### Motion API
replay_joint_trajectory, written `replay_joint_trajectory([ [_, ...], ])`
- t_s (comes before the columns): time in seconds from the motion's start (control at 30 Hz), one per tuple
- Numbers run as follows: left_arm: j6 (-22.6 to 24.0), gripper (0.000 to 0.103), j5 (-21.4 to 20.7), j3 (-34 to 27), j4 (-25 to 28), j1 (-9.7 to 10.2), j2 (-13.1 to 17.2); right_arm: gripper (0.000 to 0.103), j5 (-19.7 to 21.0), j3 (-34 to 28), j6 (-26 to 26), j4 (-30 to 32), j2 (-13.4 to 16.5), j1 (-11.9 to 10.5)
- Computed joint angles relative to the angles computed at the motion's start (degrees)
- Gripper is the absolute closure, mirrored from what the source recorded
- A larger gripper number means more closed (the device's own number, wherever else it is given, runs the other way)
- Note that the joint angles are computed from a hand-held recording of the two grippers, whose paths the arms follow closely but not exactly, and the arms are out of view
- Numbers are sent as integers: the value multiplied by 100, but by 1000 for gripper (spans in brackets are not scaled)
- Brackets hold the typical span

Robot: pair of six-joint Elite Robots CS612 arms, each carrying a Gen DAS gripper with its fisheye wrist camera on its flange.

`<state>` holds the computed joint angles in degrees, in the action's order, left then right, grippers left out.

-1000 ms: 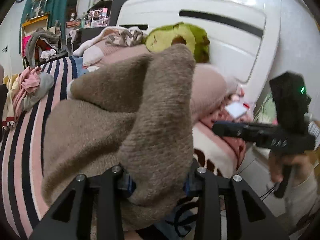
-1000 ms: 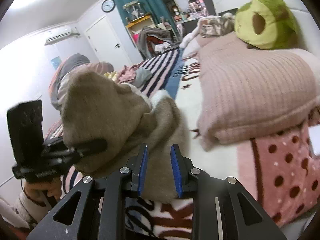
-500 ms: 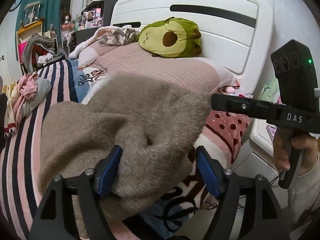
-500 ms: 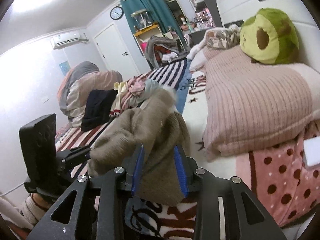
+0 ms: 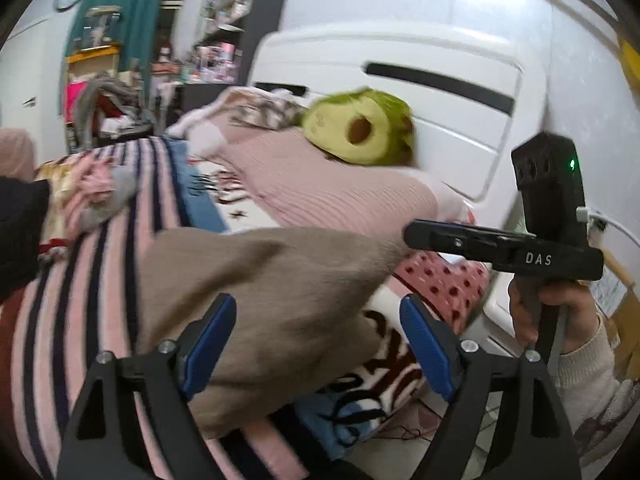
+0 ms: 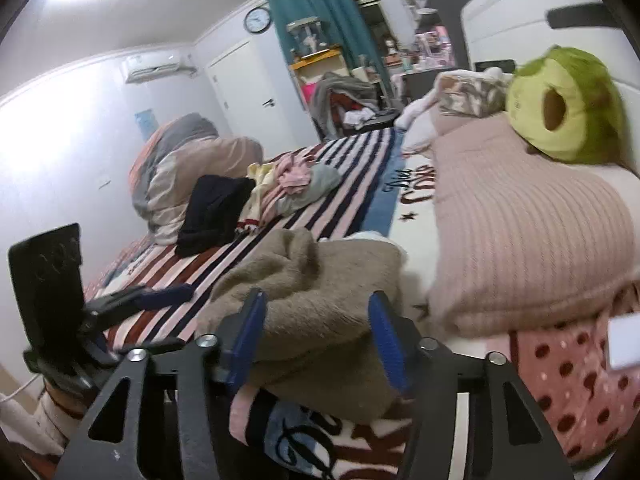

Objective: Fold small clothes
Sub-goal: 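Grasp the folded sweater bundle with the right gripper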

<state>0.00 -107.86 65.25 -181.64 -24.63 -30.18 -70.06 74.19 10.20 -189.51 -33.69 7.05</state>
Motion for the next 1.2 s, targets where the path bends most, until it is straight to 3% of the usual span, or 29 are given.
replay_joint_trajectory([
  [0.17,-468,19,538,132,-161,172,-75,41,293,-584,-384,722,190,69],
  [0.33,-790,19,868,96,-151,320,-13,30,367,-1452,-1098,2026,490,200],
  [0.4,-884,19,987,57,-122,365,36,25,334,-1829,-1331,2636,630,248],
  [0.6,-1083,19,1111,-85,45,446,178,25,46,-2598,-1658,3845,972,361],
  [0.67,-1081,19,1167,-122,105,455,212,26,97,-2589,-1628,3863,989,359],
  [0.73,-1073,19,1224,-142,151,448,227,40,472,-2434,-1334,3596,978,292],
  [0.8,-1044,19,1281,-151,192,437,235,78,611,-2281,-1077,3420,951,249],
  [0.87,-1007,19,1370,-157,252,413,234,89,573,-2104,-1117,3229,892,243],
  [1.07,-1013,19,1359,-163,347,368,207,94,170,-1316,-438,1793,611,160],
  [1.2,-973,19,1279,-218,393,324,213,94,51,-827,-161,1351,402,36],
])
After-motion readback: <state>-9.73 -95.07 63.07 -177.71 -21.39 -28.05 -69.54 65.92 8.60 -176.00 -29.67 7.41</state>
